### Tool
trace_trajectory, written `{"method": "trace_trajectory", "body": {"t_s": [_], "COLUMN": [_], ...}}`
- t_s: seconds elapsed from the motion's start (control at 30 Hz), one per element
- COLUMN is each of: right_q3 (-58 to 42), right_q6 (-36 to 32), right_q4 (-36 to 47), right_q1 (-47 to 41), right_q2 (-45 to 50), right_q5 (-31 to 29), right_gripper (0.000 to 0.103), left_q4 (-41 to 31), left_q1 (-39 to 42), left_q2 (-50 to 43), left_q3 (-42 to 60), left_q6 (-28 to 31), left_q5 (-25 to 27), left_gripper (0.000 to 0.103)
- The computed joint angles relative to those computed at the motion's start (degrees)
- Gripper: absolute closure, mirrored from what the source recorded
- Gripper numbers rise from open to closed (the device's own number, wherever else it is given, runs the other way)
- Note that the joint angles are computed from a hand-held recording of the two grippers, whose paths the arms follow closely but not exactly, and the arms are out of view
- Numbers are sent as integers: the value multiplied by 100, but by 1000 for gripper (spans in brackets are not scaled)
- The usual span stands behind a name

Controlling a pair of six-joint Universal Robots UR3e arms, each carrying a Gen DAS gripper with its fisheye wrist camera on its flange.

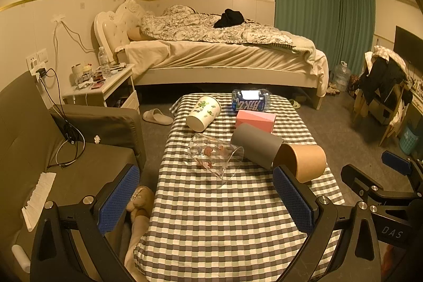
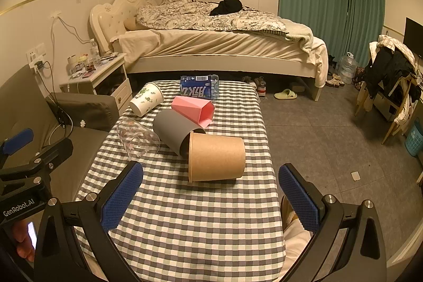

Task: Flip cup upside down

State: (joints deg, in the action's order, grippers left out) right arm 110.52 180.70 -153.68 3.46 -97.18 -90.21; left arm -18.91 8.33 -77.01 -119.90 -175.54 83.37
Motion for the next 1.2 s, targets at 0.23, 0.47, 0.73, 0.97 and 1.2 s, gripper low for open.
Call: {"method": "trace_trajectory", "body": {"t_s": [0.23, 0.47, 0.73, 0.97, 1.2], "right_q3": [29, 4, -648, -2328, -5072], "right_q6": [-21, -51, -57, -28, -51], "right_q4": [11, -28, 87, 573, 1498], "right_q1": [-36, -19, 137, 286, 354], "right_q2": [-21, 82, 765, 2131, 4042], "right_q5": [41, 34, -77, -128, -230], "right_gripper": [0, 0, 0, 0, 0], "left_q4": [-6, -33, 36, -392, -1419], "left_q1": [-8, 11, 238, 361, 253], "left_q2": [-8, -27, -677, -2161, -4469], "left_q3": [10, 7, 363, 2072, 5003], "left_q6": [-1, -6, 157, 366, 529], "left_q5": [9, -19, -215, -322, -287], "left_gripper": [0, 0, 0, 0, 0]}}
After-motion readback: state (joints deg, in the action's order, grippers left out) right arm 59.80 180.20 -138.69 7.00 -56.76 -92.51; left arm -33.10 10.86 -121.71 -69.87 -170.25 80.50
